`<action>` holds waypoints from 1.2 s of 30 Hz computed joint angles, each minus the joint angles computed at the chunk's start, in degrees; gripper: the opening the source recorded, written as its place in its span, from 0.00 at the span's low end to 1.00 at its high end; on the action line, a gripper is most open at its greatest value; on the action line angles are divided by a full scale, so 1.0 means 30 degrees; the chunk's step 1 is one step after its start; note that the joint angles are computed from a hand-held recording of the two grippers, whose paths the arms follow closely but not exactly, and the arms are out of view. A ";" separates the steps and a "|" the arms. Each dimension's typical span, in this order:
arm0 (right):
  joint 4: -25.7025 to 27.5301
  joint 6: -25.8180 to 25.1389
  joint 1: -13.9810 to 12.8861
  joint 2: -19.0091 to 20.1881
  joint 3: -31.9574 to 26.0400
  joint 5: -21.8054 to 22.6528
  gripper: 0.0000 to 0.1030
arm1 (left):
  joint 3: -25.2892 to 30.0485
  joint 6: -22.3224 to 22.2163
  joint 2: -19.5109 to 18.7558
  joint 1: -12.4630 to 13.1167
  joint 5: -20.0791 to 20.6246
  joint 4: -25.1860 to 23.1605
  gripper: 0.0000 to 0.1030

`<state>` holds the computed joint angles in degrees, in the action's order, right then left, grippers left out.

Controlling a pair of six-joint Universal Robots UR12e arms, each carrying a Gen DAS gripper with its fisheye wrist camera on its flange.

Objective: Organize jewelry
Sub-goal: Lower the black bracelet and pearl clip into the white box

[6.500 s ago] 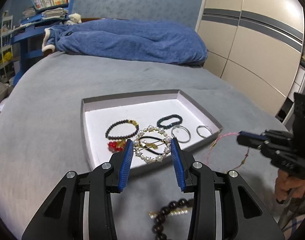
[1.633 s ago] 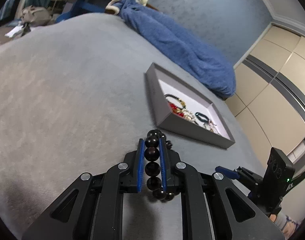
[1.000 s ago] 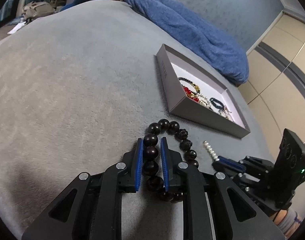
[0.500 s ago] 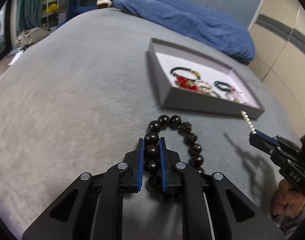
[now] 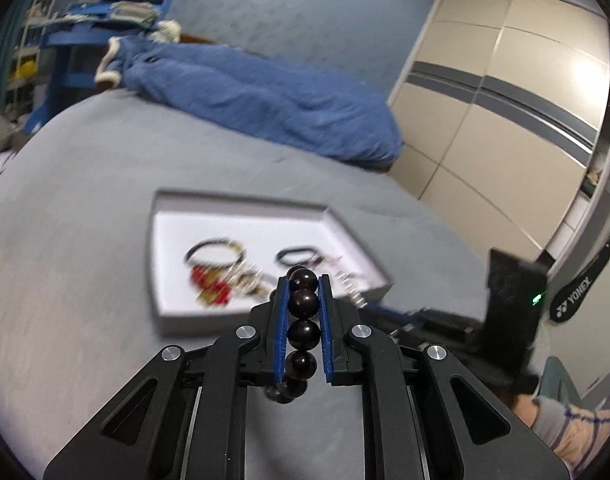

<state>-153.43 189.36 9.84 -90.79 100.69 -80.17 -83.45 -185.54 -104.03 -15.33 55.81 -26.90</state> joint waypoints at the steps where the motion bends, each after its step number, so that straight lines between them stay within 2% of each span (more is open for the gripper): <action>1: 0.0028 -0.0006 -0.0024 0.0043 -0.0076 -0.0167 0.08 | 0.0246 -0.0067 -0.0152 -0.0075 -0.0061 0.0118 0.14; 7: 0.0248 -0.0111 -0.0182 0.0343 -0.0515 -0.1006 0.08 | 0.1249 -0.0691 -0.0917 -0.0259 -0.0934 0.1076 0.14; 13: 0.0532 0.0049 -0.0442 0.0799 -0.1106 -0.1781 0.08 | 0.2658 -0.0750 -0.1888 -0.0602 -0.0792 0.1213 0.14; 20: 0.2366 -0.0198 -0.0529 0.1381 -0.1872 -0.3001 0.08 | 0.3759 -0.0577 -0.2937 -0.0918 0.0783 -0.0433 0.14; 27: 0.3857 -0.0735 -0.0531 0.1845 -0.2353 -0.3402 0.08 | 0.3793 -0.0728 -0.3289 -0.0885 0.2110 -0.2264 0.14; 35: 0.3959 -0.0679 -0.0527 0.1812 -0.2272 -0.3365 0.08 | 0.3510 -0.0248 -0.3123 -0.0847 0.2872 -0.3351 0.15; 36: 0.3928 -0.0685 -0.0520 0.1792 -0.2249 -0.3383 0.08 | 0.3446 -0.0222 -0.3077 -0.0838 0.2931 -0.3433 0.20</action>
